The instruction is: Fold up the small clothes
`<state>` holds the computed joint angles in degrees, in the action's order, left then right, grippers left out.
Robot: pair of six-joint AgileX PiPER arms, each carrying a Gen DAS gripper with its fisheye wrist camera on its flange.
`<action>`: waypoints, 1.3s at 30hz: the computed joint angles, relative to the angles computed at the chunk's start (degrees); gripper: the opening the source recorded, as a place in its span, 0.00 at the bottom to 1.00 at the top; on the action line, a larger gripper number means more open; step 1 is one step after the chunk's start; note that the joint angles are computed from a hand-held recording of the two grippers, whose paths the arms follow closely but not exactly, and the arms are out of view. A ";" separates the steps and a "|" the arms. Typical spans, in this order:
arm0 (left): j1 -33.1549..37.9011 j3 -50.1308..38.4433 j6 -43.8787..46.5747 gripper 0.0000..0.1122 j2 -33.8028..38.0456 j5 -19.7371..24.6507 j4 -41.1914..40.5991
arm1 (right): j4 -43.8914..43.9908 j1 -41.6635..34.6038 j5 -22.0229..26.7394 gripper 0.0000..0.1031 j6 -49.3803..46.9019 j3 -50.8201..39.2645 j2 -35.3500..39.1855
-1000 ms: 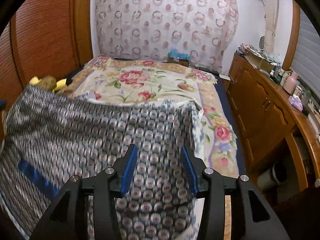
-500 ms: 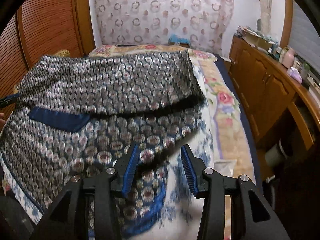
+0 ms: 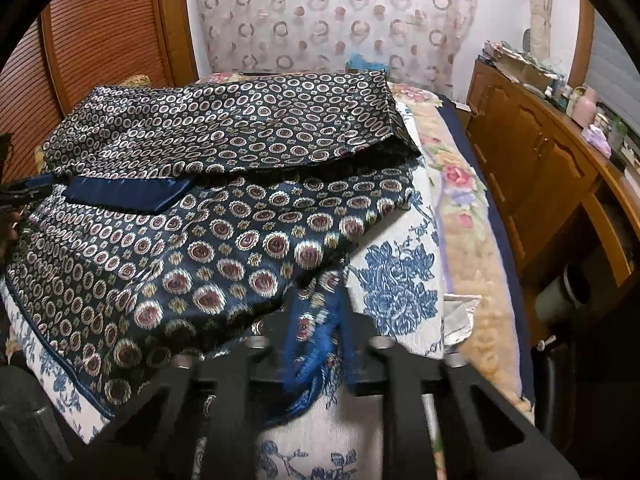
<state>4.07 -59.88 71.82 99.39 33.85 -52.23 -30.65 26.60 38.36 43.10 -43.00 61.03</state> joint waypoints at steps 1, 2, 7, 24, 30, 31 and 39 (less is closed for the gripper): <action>-0.20 -0.09 -0.58 0.68 0.34 -0.17 0.50 | 0.69 -0.10 0.07 0.08 -0.89 0.42 -0.86; -0.27 -0.23 -1.03 0.68 0.70 -0.19 0.88 | 0.57 0.31 0.09 0.05 -0.74 0.99 -1.45; -0.94 0.42 -1.60 0.69 0.43 -1.57 1.98 | -3.91 4.64 4.70 0.03 5.81 3.66 -6.62; -4.37 0.63 -6.14 0.75 0.59 -6.05 7.43 | -15.61 19.75 21.99 0.22 21.55 0.64 -12.50; -4.36 0.58 -6.24 0.75 0.58 -6.03 7.57 | -14.85 13.49 15.96 0.39 17.78 -3.99 -7.02; -4.34 0.58 -6.18 0.76 0.62 -6.04 7.53 | -13.91 11.84 13.92 0.39 16.48 -4.48 -6.27; -4.52 0.50 -7.33 0.78 0.76 -6.47 8.27 | -2.14 -4.00 -0.12 0.40 3.65 -7.95 3.43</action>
<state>-0.45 -59.38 64.49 100.15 27.38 -43.96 -32.79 22.60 38.24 46.75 -50.95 64.46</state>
